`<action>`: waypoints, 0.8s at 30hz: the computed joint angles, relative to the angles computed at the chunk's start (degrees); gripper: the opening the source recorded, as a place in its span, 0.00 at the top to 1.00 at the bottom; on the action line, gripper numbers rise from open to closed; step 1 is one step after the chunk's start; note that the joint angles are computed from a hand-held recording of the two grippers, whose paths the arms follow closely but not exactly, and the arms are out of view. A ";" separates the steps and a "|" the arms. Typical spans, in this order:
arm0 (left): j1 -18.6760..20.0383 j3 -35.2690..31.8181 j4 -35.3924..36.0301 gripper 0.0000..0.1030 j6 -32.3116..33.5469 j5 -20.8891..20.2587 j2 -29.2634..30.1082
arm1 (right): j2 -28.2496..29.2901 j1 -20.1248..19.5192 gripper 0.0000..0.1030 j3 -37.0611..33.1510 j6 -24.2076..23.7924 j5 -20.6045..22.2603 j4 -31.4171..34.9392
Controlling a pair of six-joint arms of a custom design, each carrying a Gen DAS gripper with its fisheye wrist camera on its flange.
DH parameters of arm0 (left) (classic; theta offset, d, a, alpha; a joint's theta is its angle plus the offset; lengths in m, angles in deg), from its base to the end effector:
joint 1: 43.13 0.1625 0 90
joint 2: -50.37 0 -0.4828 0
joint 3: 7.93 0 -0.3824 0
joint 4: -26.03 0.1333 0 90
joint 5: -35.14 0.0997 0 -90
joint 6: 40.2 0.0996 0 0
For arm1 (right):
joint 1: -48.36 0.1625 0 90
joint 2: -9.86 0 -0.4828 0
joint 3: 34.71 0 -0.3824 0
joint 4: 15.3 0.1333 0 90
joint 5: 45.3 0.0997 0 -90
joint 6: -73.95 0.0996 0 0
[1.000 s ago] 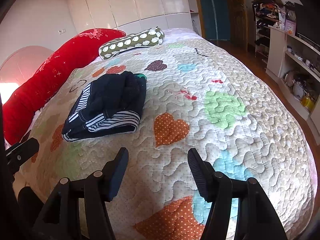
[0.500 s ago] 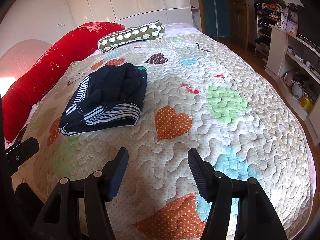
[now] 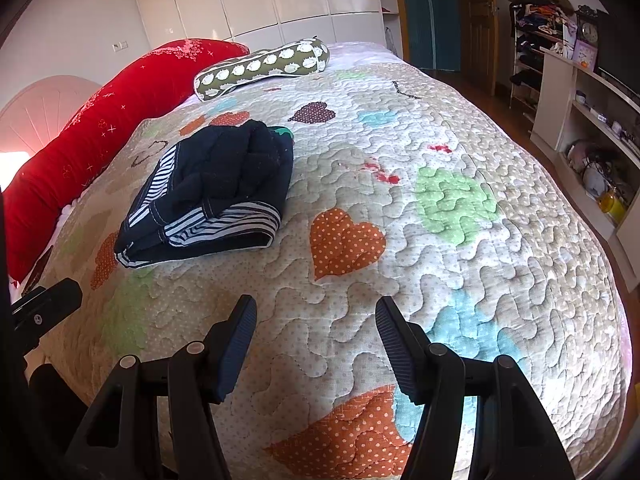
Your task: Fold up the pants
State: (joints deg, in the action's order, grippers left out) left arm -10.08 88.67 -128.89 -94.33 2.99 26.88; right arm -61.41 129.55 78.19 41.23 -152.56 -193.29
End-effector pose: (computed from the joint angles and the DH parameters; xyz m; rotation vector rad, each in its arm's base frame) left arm -0.4220 -0.5342 -0.0776 0.1469 2.2866 -0.9504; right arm 0.0139 -0.5876 0.3722 0.3522 -2.4329 0.8502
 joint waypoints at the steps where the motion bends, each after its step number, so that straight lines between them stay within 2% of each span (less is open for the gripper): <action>1: 0.04 0.01 -0.09 0.00 -0.01 -0.11 0.00 | 0.02 0.01 0.36 -0.07 0.03 -0.04 0.12; 24: 0.50 0.28 -1.17 0.00 0.27 -0.93 0.01 | 0.54 0.52 0.36 -0.24 -0.37 -1.25 0.69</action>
State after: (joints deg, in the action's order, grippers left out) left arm -9.57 88.95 -130.07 -94.06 2.06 26.89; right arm -60.87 130.07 77.95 40.87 -153.81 -192.59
